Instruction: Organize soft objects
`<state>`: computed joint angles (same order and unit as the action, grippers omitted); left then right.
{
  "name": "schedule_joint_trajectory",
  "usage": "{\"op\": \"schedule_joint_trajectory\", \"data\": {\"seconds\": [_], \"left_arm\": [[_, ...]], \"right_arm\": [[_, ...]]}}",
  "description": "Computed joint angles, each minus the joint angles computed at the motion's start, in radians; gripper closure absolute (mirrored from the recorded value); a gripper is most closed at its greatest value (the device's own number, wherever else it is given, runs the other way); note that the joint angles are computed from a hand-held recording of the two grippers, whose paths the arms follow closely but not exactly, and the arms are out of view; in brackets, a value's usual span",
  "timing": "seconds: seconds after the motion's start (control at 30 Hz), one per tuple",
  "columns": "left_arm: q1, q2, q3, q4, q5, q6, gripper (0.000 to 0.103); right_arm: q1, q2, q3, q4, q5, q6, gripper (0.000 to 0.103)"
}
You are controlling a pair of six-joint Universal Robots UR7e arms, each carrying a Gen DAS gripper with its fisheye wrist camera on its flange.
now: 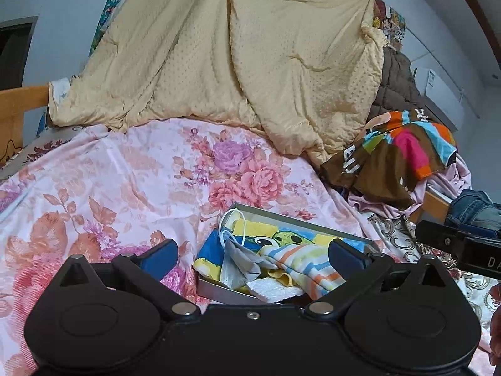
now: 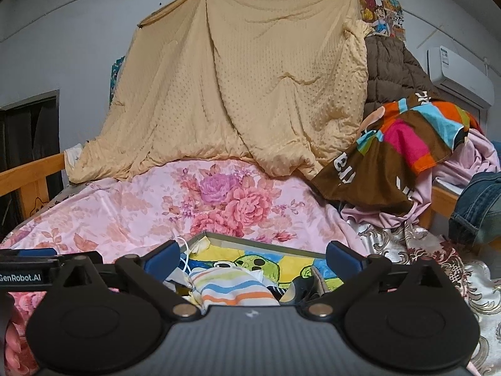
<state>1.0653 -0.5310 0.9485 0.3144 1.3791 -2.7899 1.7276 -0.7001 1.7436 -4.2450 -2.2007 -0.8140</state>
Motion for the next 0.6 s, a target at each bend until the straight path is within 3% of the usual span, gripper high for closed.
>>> {"op": "schedule_joint_trajectory", "data": {"seconds": [0.6], "left_arm": [[-0.017, -0.195, 0.263, -0.028, 0.001, 0.04, 0.001]], "right_arm": [[0.106, 0.0, 0.139, -0.124, -0.12, 0.048, 0.001]]}}
